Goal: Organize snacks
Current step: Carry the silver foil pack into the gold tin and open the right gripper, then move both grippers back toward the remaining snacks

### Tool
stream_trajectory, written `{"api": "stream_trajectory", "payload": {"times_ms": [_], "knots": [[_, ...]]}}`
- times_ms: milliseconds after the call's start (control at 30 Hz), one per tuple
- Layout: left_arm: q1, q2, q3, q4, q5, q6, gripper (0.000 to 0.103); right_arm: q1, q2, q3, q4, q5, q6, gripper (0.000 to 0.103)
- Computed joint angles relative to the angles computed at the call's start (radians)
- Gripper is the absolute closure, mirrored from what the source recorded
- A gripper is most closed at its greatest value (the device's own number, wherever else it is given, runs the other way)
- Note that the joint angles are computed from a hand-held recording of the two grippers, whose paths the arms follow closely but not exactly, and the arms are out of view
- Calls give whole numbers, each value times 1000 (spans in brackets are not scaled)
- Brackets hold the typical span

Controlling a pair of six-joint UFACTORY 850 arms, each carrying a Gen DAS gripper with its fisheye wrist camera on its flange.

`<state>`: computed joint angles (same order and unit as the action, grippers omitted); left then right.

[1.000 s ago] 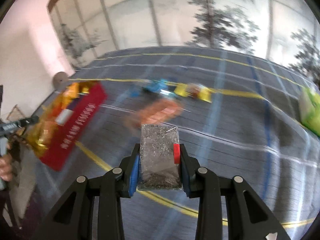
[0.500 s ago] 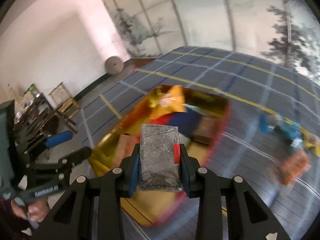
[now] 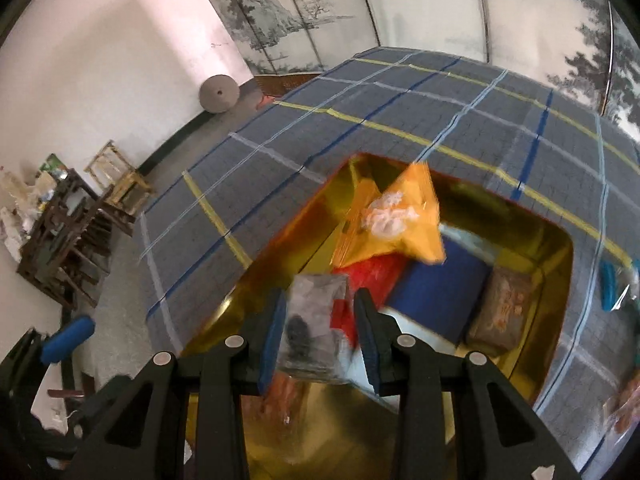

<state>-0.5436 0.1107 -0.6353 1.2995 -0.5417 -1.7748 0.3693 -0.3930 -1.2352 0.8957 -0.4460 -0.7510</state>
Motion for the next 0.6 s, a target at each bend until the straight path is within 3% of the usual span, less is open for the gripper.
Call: {"api": "stream_trajectory", "payload": {"times_ms": [167,400,600], "knots": [[2,-2,1,-14,-8,17,35,11,6,-2,9,13,-27,68],[-9,-16,-9,-11,-32,20,35,-27,83,97,326,17,-307,67],[-34,-37,-25,-15,-47,40,35,-80,229,270,558,78,-554,62]]}}
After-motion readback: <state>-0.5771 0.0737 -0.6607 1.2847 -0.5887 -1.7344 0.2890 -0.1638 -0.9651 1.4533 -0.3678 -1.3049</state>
